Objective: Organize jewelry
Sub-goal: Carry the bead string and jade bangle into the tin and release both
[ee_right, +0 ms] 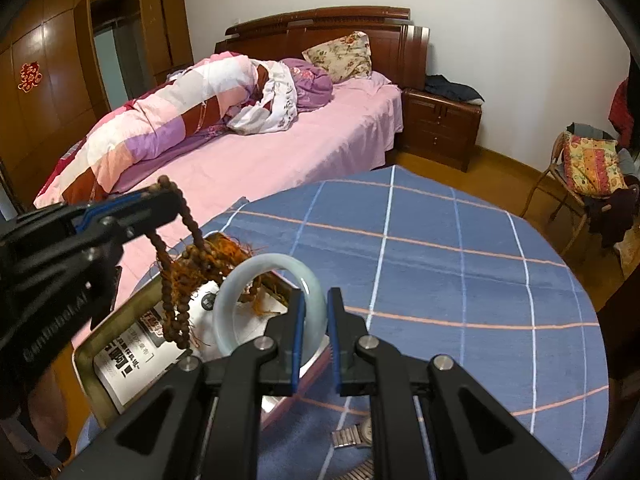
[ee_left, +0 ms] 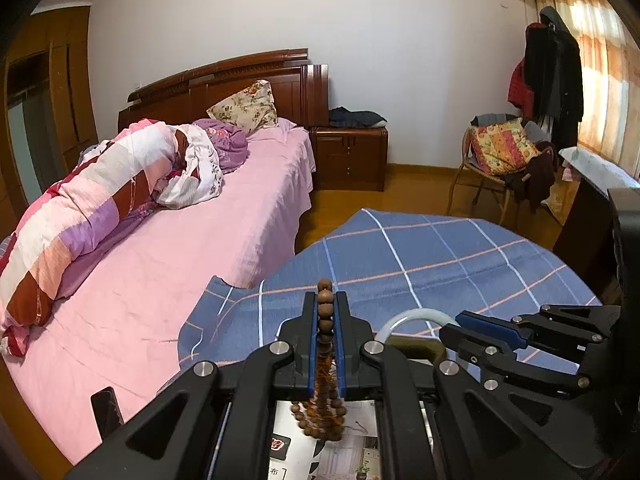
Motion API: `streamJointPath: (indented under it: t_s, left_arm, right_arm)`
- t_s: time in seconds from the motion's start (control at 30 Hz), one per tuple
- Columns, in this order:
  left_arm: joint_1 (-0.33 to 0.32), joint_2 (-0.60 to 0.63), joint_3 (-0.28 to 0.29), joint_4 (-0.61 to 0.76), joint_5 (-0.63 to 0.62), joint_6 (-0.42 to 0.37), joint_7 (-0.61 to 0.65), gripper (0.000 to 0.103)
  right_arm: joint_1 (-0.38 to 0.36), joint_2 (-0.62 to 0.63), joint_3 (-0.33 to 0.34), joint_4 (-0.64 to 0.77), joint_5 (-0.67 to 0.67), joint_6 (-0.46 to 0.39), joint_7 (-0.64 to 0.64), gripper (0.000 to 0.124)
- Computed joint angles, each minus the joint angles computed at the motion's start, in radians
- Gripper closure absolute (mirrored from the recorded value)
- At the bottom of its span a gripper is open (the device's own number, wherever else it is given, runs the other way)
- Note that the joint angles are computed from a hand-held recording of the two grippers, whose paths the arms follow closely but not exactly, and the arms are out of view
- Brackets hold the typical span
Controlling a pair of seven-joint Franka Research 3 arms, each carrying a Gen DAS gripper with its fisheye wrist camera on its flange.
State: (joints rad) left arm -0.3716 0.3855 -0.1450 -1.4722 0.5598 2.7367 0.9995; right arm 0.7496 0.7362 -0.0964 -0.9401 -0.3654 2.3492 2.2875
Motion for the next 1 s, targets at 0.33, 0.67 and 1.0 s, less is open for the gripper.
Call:
streamJointPath:
  t_s: [0.33,0.67,1.0]
  left_arm:
    - [-0.015,0.029,0.018,0.014,0.038,-0.035,-0.008,0.097]
    - [-0.006,0.064,0.009,0.046,0.012,-0.078,0.023,0.097]
    - [-0.006,0.078,0.01,0.073,-0.014,-0.122,0.03,0.096]
  right_arm:
    - [-0.008,0.031,0.009,0.031,0.031,-0.029,-0.018,0.11]
    - [-0.014,0.053,0.014,0.06,0.052,-0.054,-0.041,0.11]
    - [-0.015,0.058,0.011,0.059,0.066,-0.049,-0.045,0.109]
